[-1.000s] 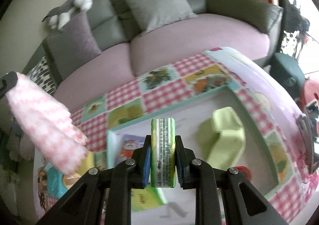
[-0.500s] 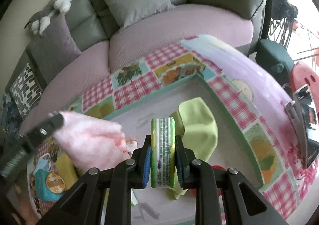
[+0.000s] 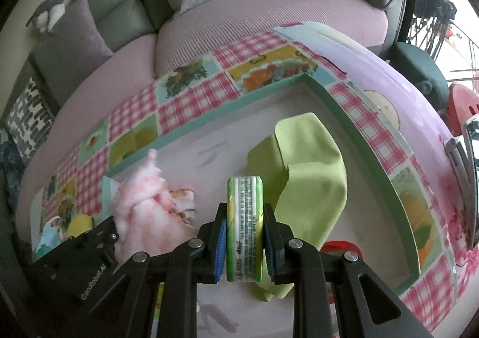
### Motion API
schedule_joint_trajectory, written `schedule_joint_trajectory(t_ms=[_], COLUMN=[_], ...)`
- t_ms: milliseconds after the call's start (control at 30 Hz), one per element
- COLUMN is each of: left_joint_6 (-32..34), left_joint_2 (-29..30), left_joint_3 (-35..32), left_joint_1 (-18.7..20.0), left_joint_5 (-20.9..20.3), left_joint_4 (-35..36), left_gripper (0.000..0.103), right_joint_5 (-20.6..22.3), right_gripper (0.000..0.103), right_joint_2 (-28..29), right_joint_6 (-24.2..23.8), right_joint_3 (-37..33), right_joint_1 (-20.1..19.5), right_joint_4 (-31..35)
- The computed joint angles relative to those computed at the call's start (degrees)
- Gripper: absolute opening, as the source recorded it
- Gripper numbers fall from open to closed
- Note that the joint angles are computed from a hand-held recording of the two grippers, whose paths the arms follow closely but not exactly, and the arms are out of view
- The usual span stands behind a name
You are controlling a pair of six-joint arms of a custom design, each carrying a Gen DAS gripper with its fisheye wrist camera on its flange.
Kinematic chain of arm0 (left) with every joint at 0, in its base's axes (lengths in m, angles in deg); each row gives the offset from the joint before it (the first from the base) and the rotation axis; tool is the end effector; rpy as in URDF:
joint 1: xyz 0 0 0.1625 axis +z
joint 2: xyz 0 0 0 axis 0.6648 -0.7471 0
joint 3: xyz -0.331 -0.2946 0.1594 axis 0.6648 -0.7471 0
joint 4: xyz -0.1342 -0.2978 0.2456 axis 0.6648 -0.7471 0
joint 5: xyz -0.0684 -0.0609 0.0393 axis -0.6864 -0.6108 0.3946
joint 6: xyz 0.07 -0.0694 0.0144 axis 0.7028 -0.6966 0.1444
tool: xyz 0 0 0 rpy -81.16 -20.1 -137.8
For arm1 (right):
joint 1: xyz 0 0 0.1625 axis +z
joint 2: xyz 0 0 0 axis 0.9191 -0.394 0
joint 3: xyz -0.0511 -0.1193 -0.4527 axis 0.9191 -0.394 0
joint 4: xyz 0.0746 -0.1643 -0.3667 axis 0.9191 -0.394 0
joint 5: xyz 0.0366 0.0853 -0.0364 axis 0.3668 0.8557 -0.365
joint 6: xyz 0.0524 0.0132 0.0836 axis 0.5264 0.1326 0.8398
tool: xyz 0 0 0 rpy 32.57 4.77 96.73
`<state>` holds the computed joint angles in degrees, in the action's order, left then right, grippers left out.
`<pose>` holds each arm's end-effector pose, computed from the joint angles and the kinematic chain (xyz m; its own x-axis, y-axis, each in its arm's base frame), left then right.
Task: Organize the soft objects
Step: 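Open the left gripper to drop the towel while the right gripper releases the tube box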
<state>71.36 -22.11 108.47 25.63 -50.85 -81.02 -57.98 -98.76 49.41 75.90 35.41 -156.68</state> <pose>-0.0902 -0.7534 0.1624 -0.7758 -0.1897 -0.6017 0.1665 0.8583 -0.4853 0.2485 -0.7702 0.0262 -0.8344 -0.1047 0.5412 -0.3035 0.9068 -0.2925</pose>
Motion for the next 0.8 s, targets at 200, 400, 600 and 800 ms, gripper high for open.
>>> schedule_joint_trajectory(t_ms=[200, 400, 600, 800], left_joint_6=[-0.2, -1.4, 0.0, -2.1], left_joint_2=[0.7, -1.0, -2.9, -4.4], left_joint_3=[-0.1, 0.4, 2.6, 3.6], left_joint_1=[-0.3, -1.3, -2.9, -3.3], left_joint_5=[1.4, 1.3, 4.0, 7.4], left_joint_4=[0.6, 2.3, -1.6, -0.4], left_gripper=[0.006, 0.013, 0.052, 0.069], right_joint_5=[-0.8, -1.6, -2.6, -4.1], right_gripper=[0.025, 0.028, 0.056, 0.069], right_joint_2=[0.1, -0.7, -0.9, -0.8], right_joint_6=[0.2, -0.8, -0.9, -2.4], right_joint_3=[-0.2, 0.8, 1.0, 1.3], right_joint_1=[0.1, 0.8, 1.1, 1.8], right_joint_4=[0.8, -2.0, -3.4, -5.5])
